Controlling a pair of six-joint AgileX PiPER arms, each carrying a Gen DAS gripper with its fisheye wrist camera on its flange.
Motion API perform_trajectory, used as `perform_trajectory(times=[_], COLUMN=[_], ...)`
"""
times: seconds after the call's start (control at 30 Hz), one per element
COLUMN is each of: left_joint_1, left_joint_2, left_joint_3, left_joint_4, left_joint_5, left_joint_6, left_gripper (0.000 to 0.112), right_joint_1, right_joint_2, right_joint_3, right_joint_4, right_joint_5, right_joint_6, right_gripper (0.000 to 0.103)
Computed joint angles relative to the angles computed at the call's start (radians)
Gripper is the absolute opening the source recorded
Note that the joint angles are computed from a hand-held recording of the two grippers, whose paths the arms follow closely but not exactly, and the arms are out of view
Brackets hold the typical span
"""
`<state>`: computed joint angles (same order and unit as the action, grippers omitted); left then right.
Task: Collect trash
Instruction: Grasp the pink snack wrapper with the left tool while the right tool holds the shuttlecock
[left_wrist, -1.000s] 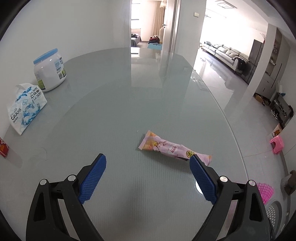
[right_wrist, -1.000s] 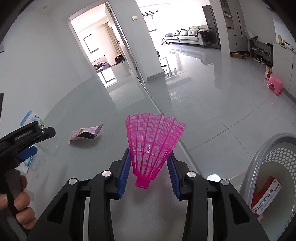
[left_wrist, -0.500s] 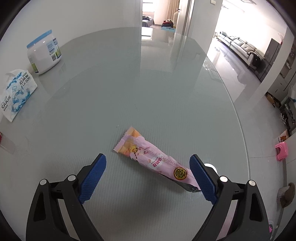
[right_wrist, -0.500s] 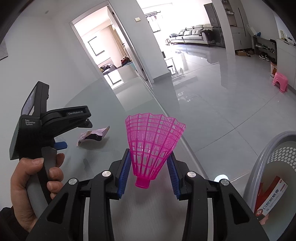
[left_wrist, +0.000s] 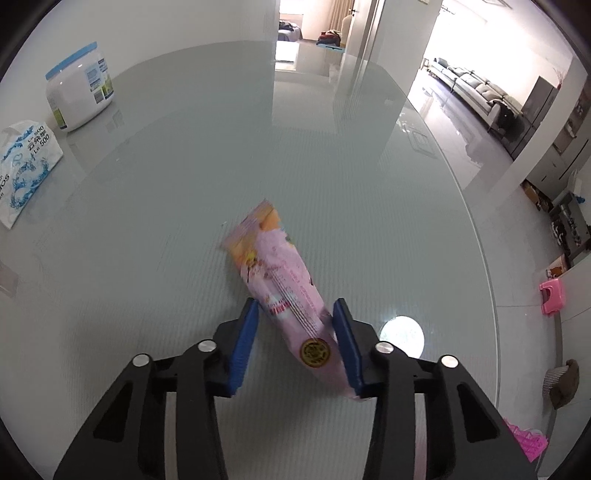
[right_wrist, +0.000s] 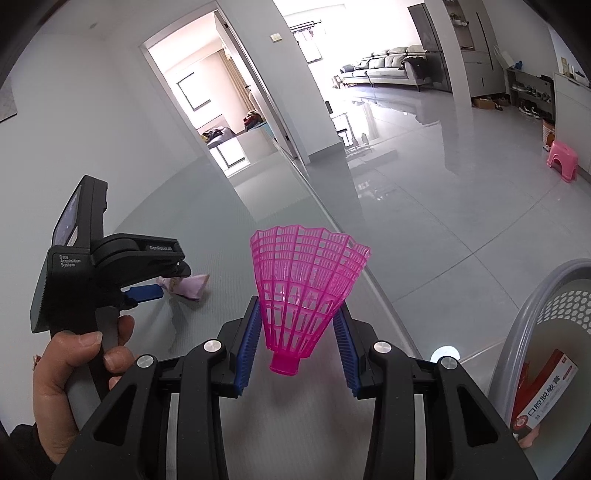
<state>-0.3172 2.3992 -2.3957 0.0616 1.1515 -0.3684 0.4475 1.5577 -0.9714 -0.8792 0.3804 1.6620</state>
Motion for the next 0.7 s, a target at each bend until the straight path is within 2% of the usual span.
perform_trajectory(times=[0.17, 0.3, 0.47, 0.7], left_joint_1=[0.022, 0.025, 0.022, 0.023], left_joint_2=[-0.122, -0.264, -0.438, -0.66], left_joint_3=[0.216, 0.446, 0.696, 0.964], left_joint_4=[-0.056, -0.045, 0.002, 0.063], left_joint_5=[-0.109, -0.243, -0.378, -0.512], left_joint_6=[0.054, 0.095, 0.12, 0.135], left_gripper=[0.022, 0.016, 0.016, 0.016], right_joint_1=[-0.02, -0.02, -0.005, 0.052], right_joint_2=[0.005, 0.006, 0.008, -0.076], right_joint_3=[-0.005, -0.013, -0.014, 0.05], right_joint_4=[0.046, 0.05, 0.026, 0.031], right_joint_5=[-0.019, -0.005, 0.013, 0.086], right_joint_6=[-0.042, -0.06, -0.04, -0.006], right_gripper=[0.038, 0.038, 0.038, 0.038])
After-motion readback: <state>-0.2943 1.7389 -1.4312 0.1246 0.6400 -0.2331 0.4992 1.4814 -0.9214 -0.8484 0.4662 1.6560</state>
